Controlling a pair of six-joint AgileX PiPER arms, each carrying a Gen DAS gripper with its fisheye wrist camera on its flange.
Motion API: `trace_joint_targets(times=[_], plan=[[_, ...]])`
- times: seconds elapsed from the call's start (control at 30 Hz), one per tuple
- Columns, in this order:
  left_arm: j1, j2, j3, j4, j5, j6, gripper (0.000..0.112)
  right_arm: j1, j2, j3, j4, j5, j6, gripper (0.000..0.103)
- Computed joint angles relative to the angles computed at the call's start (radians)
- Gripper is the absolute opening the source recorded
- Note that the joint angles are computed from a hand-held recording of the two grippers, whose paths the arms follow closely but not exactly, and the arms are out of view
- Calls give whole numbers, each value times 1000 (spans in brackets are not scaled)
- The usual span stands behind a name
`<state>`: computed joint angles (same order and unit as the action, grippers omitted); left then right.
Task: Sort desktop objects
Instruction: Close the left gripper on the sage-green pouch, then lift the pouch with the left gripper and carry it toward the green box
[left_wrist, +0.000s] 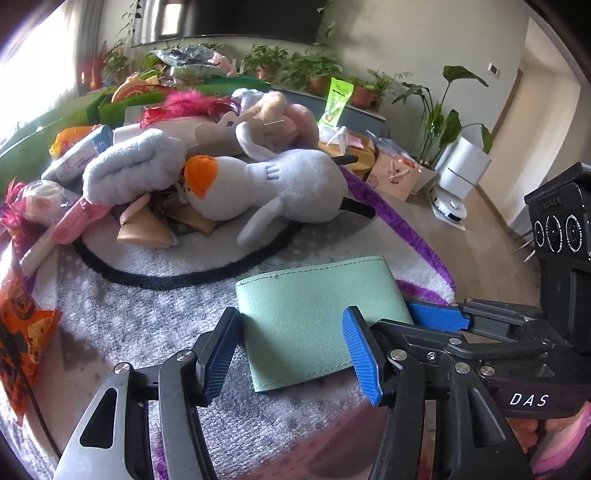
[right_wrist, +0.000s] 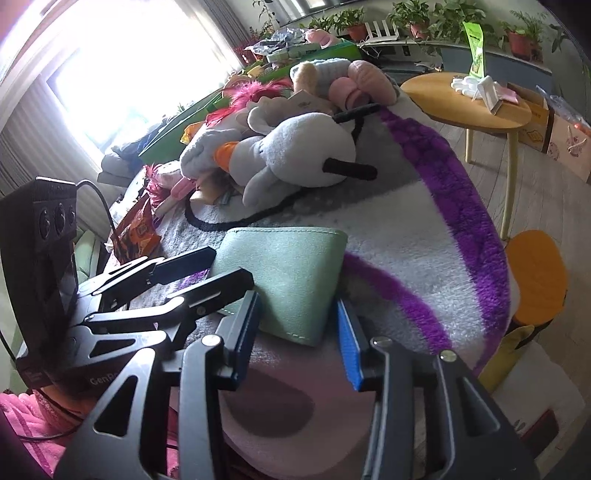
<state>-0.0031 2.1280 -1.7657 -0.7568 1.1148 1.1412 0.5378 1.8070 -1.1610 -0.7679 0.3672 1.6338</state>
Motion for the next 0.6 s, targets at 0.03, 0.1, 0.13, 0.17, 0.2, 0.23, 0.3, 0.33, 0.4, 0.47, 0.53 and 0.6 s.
trace_joint_targets(times=[0.03, 0.1, 0.13, 0.17, 0.2, 0.23, 0.3, 0.33, 0.4, 0.47, 0.53, 0.6], plan=[[-1, -5, 8, -1, -6, 3, 56, 2, -1, 0, -7, 2, 10, 41], [2, -17, 21, -12, -14, 18, 56, 13, 0, -9, -23, 23, 26, 40], [5, -27, 32, -24, -19, 29, 56, 23, -3, -15, -45, 42, 44, 39], [6, -35, 39, -32, -24, 33, 56, 29, -5, -17, -65, 53, 60, 39], [10, -43, 43, -43, -25, 41, 56, 36, -9, -20, -87, 65, 77, 38], [13, -49, 43, -50, -24, 46, 56, 44, -13, -27, -104, 81, 82, 38], [21, -59, 39, -66, -20, 55, 56, 49, -19, -39, -111, 93, 77, 38], [24, -64, 39, -75, -25, 62, 56, 49, -22, -44, -110, 94, 71, 38], [35, -77, 46, -97, -40, 82, 56, 50, -23, -59, -107, 94, 57, 38], [47, -80, 39, -112, -45, 89, 56, 55, -17, -82, -118, 101, 52, 37], [60, -78, 24, -121, -42, 91, 56, 59, -6, -112, -117, 109, 33, 36], [79, -75, 4, -134, -40, 89, 56, 59, 8, -149, -93, 114, -12, 36]])
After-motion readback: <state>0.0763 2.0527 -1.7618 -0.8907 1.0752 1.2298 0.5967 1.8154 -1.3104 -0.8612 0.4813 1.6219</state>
